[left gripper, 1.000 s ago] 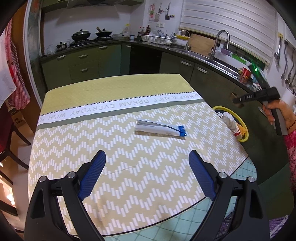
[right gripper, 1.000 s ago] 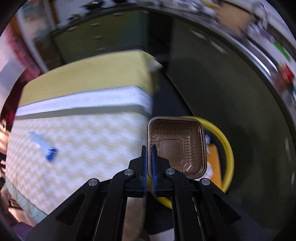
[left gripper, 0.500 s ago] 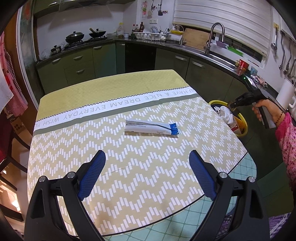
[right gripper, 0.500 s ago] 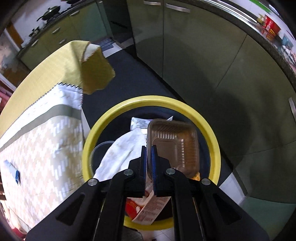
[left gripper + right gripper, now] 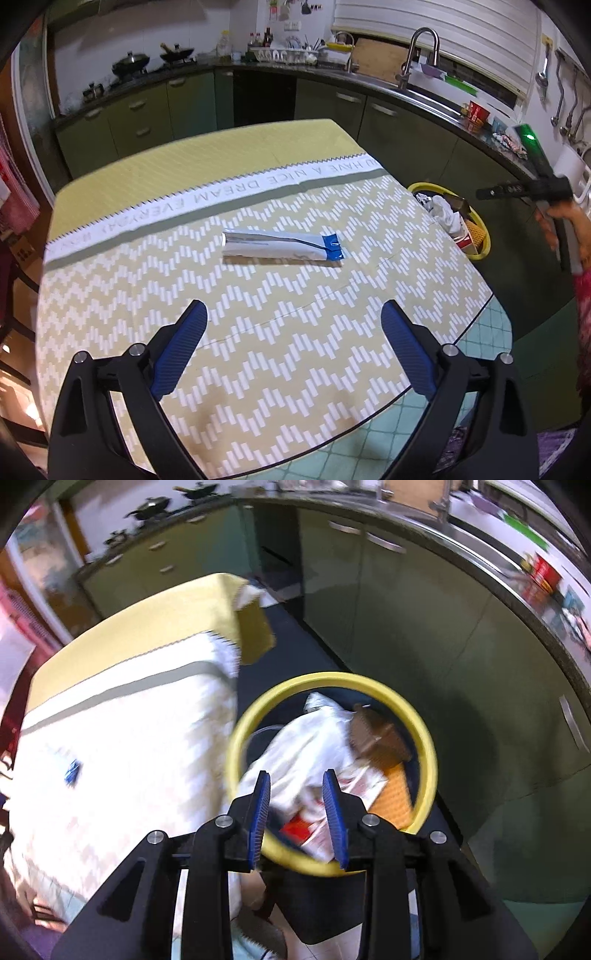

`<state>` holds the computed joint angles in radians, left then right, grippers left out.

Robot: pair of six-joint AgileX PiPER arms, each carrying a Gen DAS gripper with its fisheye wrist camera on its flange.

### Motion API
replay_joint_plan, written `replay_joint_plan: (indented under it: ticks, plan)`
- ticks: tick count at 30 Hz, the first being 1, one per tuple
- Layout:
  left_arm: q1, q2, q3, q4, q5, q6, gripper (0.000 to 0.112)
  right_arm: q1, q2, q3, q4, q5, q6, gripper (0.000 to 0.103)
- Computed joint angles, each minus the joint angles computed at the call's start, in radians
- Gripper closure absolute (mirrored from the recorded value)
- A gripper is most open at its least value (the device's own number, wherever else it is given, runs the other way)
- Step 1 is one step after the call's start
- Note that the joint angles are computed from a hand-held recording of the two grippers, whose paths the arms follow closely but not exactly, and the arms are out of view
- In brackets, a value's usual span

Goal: Collect trash
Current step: 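Carry the brown tray with the right gripper into the bin and release, then grasp the white-and-blue toothpaste tube with the left gripper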

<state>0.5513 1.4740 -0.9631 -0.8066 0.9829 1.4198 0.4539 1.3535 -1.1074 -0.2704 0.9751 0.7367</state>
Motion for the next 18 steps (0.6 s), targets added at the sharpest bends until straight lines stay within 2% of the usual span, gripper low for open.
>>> replay_joint_plan:
  ticks: [3,7,9,14,16,18]
  plan:
    - [-0.048,0.038,-0.034,0.021,0.002,-0.066,0.022,0.092,-0.001,-0.003,-0.038,0.004,0.057,0.071]
    - [-0.132,0.031,-0.04,0.023,-0.077,-0.011,0.022,0.162,0.014,-0.029,-0.052,0.012,0.07,0.069]
    - [-0.162,0.048,-0.069,0.031,-0.085,0.019,0.022,0.168,0.019,-0.037,-0.051,0.011,0.065,0.069]
    - [-0.206,0.165,-0.207,0.072,0.005,0.127,0.022,0.167,0.04,-0.028,-0.036,-0.02,0.054,0.069]
    - [-0.217,0.231,-0.283,0.082,0.068,0.214,0.022,0.168,0.05,-0.025,-0.026,-0.028,0.046,0.069]
    - [-0.246,0.295,-0.353,0.128,0.097,0.296,0.022,0.173,0.061,-0.03,-0.02,-0.028,0.041,0.069]
